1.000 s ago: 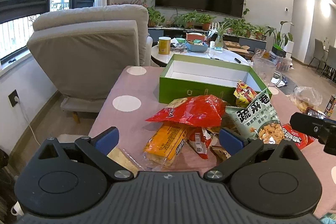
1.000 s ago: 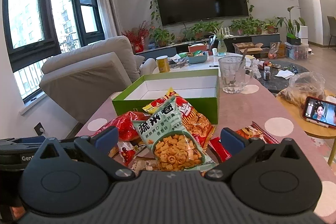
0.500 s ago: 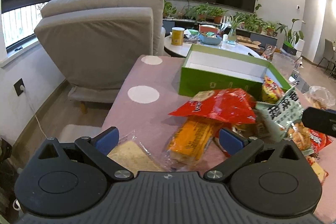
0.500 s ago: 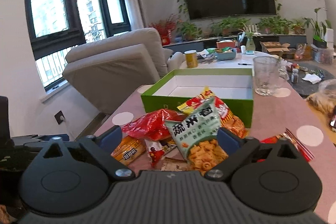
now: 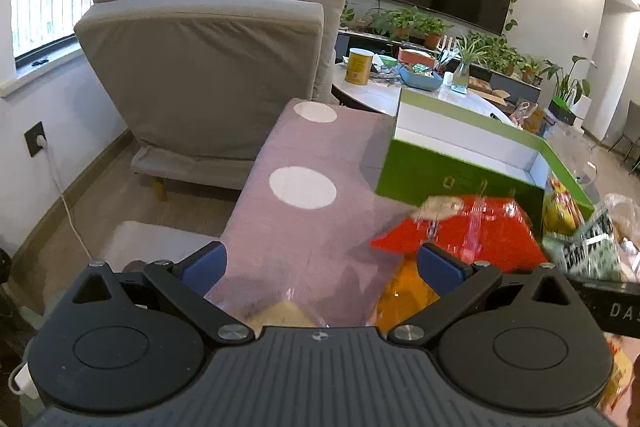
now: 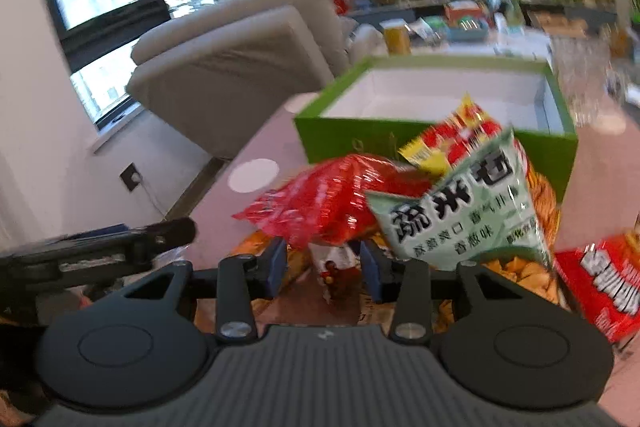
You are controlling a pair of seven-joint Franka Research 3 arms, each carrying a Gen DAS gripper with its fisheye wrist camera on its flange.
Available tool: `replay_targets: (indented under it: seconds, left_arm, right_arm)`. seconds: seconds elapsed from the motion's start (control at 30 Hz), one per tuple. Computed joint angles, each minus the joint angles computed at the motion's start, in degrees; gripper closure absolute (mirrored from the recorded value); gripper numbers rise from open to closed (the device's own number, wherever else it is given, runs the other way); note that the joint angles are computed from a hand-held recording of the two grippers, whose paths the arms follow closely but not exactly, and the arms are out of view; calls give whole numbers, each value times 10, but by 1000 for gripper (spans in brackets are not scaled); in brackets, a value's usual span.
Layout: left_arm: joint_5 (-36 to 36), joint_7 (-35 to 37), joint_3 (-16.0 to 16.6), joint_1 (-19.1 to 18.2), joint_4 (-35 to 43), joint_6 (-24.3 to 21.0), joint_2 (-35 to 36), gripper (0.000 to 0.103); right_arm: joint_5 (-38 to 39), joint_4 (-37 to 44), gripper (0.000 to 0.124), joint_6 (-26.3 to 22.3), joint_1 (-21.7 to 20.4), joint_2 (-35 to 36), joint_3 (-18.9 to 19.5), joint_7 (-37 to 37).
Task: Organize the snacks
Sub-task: 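Lower the left tool onto the red bread bag and close it, then lift the red bread bag with the left tool and drop it into the green box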
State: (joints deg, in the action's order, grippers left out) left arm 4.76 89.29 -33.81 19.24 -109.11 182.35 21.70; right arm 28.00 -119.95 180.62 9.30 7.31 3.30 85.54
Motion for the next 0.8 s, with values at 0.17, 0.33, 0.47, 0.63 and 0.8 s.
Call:
replay_targets:
  seconds: [0.17, 0.33, 0.47, 0.63, 0.8]
  left_arm:
    - [-3, 32, -26, -2, 75, -38, 55, 1]
    - [-29, 102, -57, -9, 140, -101, 106, 2]
    - [-50, 156, -69, -13, 160, -139, 126, 5]
    - [-92, 204, -78, -17, 196, -175, 150, 5]
    - [-136, 269, -100, -13, 237, -233, 177, 5]
  right_arm:
    - [-101, -13, 46, 0, 51, -11, -90, 161]
    - [-60, -2, 46, -11, 5, -15, -43, 157]
    - [27, 40, 46, -21, -34, 4, 5, 81]
    - [-113, 111, 46, -86, 25, 50, -76, 190]
    - [-128, 172, 46, -165, 6, 92, -67, 226]
